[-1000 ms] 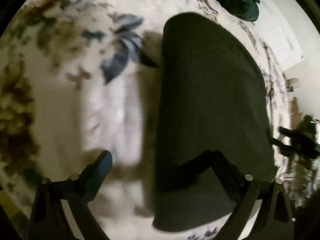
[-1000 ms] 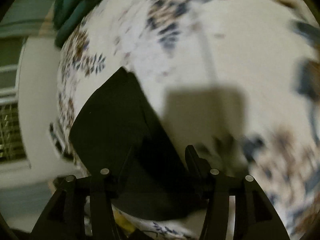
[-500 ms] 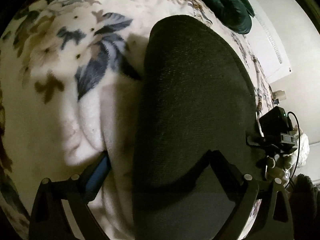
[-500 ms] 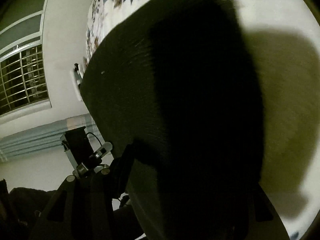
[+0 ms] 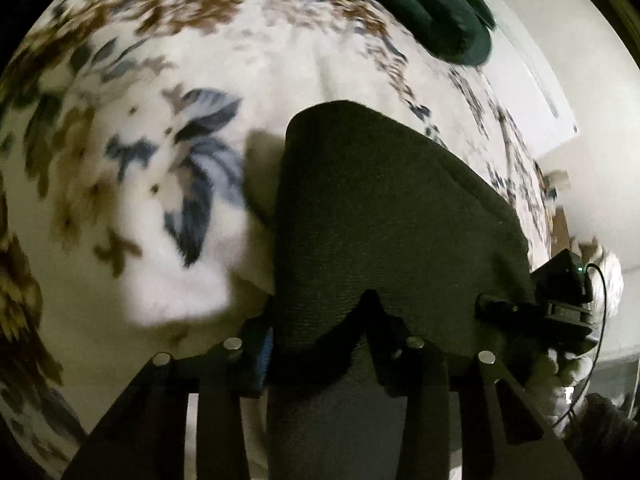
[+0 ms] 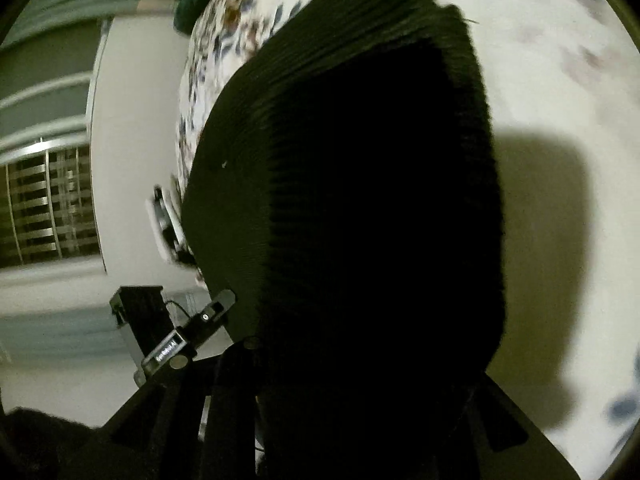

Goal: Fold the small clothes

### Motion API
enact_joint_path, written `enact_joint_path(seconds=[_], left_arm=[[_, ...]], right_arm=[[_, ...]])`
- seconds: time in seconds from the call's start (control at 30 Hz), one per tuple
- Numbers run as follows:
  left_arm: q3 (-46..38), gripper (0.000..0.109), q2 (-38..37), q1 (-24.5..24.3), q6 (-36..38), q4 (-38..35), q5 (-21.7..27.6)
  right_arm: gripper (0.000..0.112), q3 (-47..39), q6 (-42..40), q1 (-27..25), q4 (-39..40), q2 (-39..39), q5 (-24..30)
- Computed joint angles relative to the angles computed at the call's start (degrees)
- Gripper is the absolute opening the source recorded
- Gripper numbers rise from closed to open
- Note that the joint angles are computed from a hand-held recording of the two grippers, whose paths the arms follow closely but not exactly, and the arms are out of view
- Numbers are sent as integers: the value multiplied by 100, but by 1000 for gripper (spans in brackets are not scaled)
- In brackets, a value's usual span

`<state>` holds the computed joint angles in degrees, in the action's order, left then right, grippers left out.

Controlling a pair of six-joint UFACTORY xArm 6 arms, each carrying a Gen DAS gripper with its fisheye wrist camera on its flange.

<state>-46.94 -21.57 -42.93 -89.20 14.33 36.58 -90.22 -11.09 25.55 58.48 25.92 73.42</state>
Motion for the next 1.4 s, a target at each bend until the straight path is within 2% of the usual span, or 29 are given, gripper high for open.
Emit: enact_joint_path(seconds=[0.03, 0.07, 0.13, 0.23, 0.33, 0.4, 0.47, 0.53, 0.6, 0.63, 0.67, 0.7, 0.73, 0.77, 0.83, 0.87, 0.93, 0.97, 1.0, 1.07, 1.1, 1.17, 1.23, 1.3, 1.4], left_arm=[[-101, 33, 68, 50, 262, -111, 24], [-110, 23, 90, 116, 487, -205, -139], [-251, 23, 238, 229, 1105, -565, -301], [-812, 23, 858, 402, 2499, -1490, -418], [-1601, 25, 1507, 388, 3475, -1836, 83], [-1927, 27, 1670, 323, 3583, -1655, 496], [-2102, 31, 1749, 304, 3627, -1537, 743], [-2130, 31, 1729, 246, 3501, -1345, 904], [-2157, 42, 1753, 200, 3373, -1284, 1102], [-2168, 52, 1767, 183, 3275, -1265, 1209], [-2133, 56, 1772, 172, 3146, -1250, 1237], [-2111, 57, 1772, 151, 3054, -1227, 1236], [-2160, 64, 1831, 136, 2932, -1163, 1303], [-2239, 76, 1892, 134, 2874, -1114, 1400], [-2458, 83, 2038, 114, 2753, -1019, 1708], [-2518, 83, 2073, 106, 2670, -985, 1768], [-2635, 83, 2115, 90, 2529, -927, 1856], [-2728, 83, 2150, 77, 2483, -875, 1932], [-2808, 83, 2177, 57, 2437, -794, 2022], [-2958, 83, 2223, 15, 2407, -620, 2167], [-2993, 83, 2249, 11, 2423, -601, 2181], [-2980, 83, 2233, 20, 2428, -597, 2215], [-2948, 83, 2193, 30, 2439, -630, 2274], [-2950, 83, 2121, -15, 2376, -533, 2459], [-3005, 83, 1991, -212, 2115, -162, 2899]], right_arm=[[22, 333, 51, -47, 89, -279, -119], [22, 613, 97, -82, 146, -505, -211], [22, 1281, 244, -208, 261, -1041, -392], [22, 2482, 568, -388, 391, -1945, -738], [24, 3457, 913, -453, 223, -2709, -941], [41, 3619, 1191, -417, -61, -2911, -963], [52, 3523, 1510, -529, -550, -2973, -888], [56, 3502, 1710, -698, -1037, -3189, -918], [63, 3478, 1949, -704, -1563, -3404, -1082], [63, 3483, 1956, -749, -1765, -3483, -1226], [63, 3360, 1887, -867, -1869, -3415, -1239], [63, 3309, 1878, -909, -1944, -3382, -1313], [63, 3150, 1794, -1033, -1935, -3258, -1237], [64, 2999, 1765, -1038, -1903, -3097, -1261], [64, 2892, 1549, -1121, -1799, -2883, -1261], [63, 2812, 1451, -1127, -1610, -2742, -1298], [26, 2641, 1517, -919, -1458, -2509, -1848], [13, 2597, 1701, -817, -1664, -2511, -2046], [10, 2534, 1932, -681, -1954, -2495, -2273], [9, 2454, 2318, -504, -2611, -2583, -2527], [9, 2390, 2435, -501, -2811, -2556, -2442], [9, 2288, 2526, -514, -2955, -2394, -2322], [13, 2105, 2423, -670, -2659, -2202, -1886], [31, 2155, 2518, -826, -2519, -2320, -1683], [41, 2560, 2652, -1042, -2570, -3030, -1330]])
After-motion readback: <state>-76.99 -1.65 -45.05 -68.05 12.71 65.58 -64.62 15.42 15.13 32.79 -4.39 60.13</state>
